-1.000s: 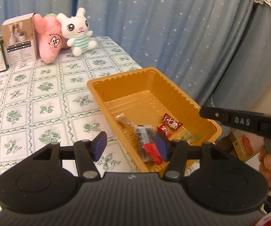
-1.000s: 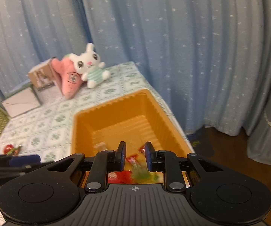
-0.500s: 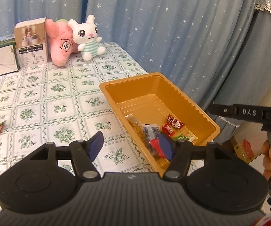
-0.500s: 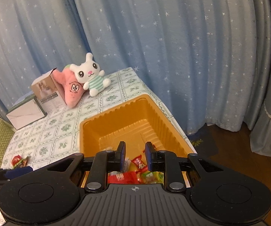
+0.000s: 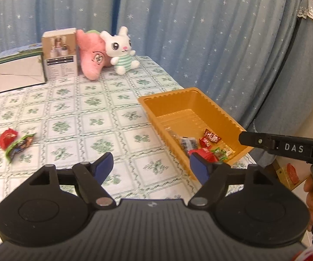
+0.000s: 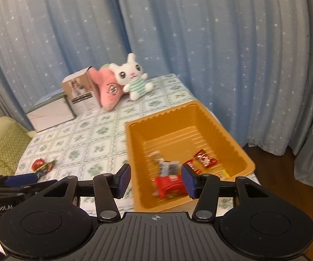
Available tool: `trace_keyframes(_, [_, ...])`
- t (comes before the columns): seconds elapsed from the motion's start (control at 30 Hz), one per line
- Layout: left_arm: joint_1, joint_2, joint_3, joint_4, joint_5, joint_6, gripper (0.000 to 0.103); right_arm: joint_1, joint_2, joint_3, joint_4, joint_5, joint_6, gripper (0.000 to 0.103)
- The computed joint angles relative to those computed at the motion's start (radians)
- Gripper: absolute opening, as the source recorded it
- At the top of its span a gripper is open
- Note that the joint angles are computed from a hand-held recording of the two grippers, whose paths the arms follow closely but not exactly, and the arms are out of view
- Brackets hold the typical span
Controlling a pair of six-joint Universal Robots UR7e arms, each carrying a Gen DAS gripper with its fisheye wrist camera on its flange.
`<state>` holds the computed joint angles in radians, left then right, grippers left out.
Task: Organize snacks
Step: 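Move both tools back toward the last snacks on the table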
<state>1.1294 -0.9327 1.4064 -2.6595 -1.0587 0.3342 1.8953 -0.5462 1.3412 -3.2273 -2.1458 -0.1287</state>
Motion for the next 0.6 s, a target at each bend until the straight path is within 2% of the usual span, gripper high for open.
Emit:
trace_keyframes(0.17, [0.005, -0.059, 0.043, -0.023, 0.026, 0.001, 0.08, 0.027, 0.016, -0.008, 0.011, -0.002, -0.004, 0.055])
trace_keyframes(0.33, [0.016, -0.105, 0.06, -0.033, 0.057, 0.003, 0.085, 0.048, 0.041, -0.035, 0.041, 0.009, -0.007, 0.062])
trace_keyframes(0.6, [0.038, -0.155, 0.069, -0.042, 0.094, 0.002, 0.09, 0.076, 0.087, -0.099, 0.09, 0.022, -0.027, 0.065])
